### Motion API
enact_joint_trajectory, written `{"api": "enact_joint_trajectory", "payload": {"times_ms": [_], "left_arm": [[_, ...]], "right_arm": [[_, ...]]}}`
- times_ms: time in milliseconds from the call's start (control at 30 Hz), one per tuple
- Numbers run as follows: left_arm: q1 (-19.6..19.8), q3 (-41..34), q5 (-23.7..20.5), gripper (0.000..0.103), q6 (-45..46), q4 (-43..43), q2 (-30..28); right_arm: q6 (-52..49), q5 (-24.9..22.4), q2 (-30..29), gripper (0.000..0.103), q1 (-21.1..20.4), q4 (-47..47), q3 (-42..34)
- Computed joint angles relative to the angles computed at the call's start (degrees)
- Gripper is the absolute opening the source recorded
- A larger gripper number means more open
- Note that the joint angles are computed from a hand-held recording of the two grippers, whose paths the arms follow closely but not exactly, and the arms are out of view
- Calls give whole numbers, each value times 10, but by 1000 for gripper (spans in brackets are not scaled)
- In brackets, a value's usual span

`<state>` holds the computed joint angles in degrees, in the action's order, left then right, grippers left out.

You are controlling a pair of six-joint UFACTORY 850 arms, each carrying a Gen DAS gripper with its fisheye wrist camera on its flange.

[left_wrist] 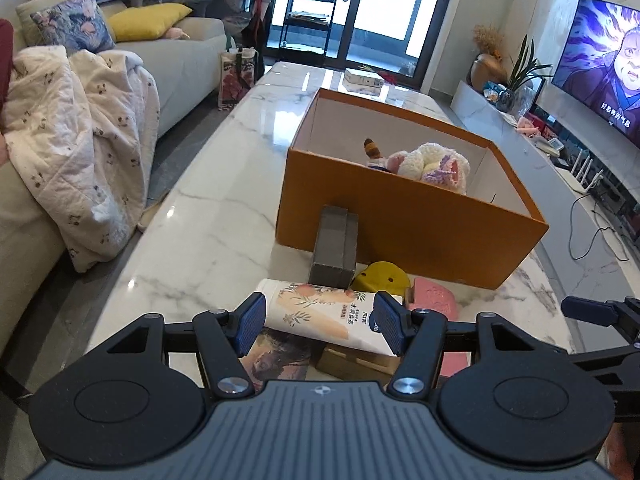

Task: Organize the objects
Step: 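Withdraw both tools from the box toward the Nivea tube and pink wallet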

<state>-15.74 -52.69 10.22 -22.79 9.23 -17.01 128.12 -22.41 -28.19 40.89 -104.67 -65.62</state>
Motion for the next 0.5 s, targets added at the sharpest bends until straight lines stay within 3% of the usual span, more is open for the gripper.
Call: {"api": "enact_joint_trajectory", "payload": {"times_ms": [67,133,200,267,333,500], "left_arm": [[2,-13,-13,70,4,-7,-14],[4,-11,7,70,-14,16,-23],[4,-25,-10,70,4,2,-37],[5,-28,14,70,-17,35,-46],[2,-52,-20,70,24,-1,-64],[-1,-78,-24,70,43,1,-85]], "right_arm": [[-6,5,-6,100,-2,2,-4],[-5,12,-13,100,-5,-3,-9],[0,20,-19,100,-8,-12,-15],[-8,29,-28,100,-11,-7,-24],[-26,36,-36,100,-13,3,-34],[-69,51,-53,100,-19,27,-55]]}}
